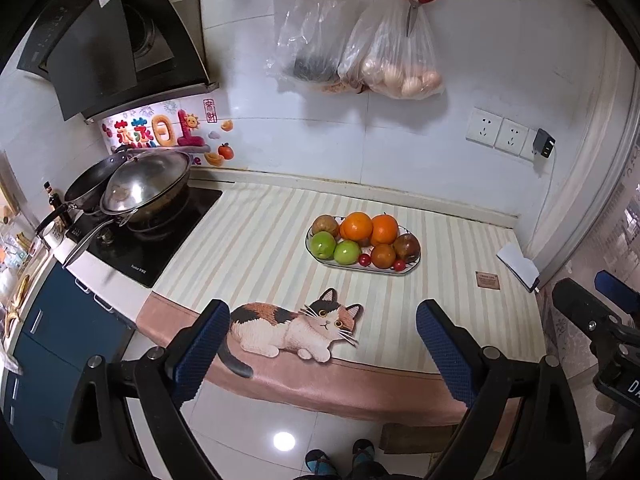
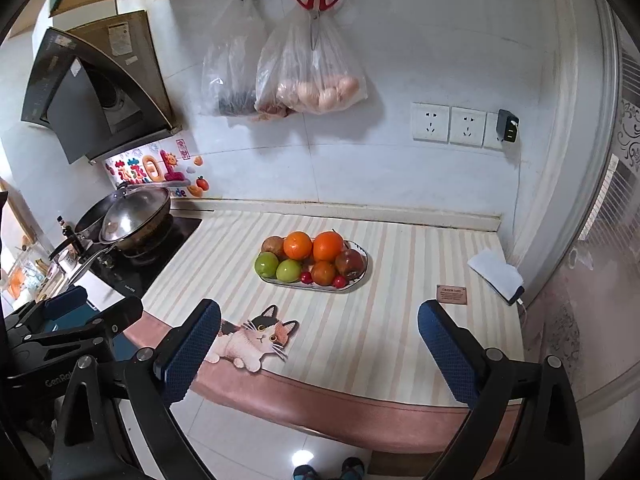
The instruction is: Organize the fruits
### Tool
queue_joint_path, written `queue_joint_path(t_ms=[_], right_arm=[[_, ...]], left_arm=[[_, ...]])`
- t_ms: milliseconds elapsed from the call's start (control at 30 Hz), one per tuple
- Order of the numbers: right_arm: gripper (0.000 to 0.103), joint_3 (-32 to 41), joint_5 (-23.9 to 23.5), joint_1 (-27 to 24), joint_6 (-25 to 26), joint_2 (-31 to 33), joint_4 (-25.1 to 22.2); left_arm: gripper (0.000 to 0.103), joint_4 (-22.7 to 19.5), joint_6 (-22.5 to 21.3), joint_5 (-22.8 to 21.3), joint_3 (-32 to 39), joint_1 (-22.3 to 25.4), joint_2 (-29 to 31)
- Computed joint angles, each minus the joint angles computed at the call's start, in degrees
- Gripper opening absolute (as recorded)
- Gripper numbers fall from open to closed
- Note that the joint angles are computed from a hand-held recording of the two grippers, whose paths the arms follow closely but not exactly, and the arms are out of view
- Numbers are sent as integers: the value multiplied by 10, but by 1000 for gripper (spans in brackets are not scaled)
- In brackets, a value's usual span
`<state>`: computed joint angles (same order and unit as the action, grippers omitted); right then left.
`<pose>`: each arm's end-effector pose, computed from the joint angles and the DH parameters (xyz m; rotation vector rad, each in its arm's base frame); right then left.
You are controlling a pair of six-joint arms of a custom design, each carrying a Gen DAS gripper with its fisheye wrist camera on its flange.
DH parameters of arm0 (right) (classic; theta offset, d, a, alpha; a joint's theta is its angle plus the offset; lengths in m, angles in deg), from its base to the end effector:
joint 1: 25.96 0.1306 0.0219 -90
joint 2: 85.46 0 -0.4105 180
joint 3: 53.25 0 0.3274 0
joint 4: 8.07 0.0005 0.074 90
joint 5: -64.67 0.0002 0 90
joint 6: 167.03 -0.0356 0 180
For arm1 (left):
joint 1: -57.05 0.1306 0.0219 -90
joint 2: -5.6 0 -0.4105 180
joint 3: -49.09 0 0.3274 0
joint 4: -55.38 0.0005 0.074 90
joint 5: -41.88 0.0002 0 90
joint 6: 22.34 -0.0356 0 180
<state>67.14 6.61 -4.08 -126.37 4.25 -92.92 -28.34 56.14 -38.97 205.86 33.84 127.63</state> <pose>0.3433 0.1171 0.6235 0.7598 2.2046 -0.1032 0.5308 -0.2343 0.5827 0.7948 2.2978 -0.2860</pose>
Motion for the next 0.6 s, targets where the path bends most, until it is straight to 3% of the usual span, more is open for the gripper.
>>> queue_joint_path(t_ms=[233, 600], right_arm=[[101, -13, -25, -9, 12, -16, 10], [101, -55, -76, -74, 66, -14, 65]], left_arm=[[96, 22, 19, -9, -31, -4, -21], [99, -6, 39, -36, 33, -19, 26]])
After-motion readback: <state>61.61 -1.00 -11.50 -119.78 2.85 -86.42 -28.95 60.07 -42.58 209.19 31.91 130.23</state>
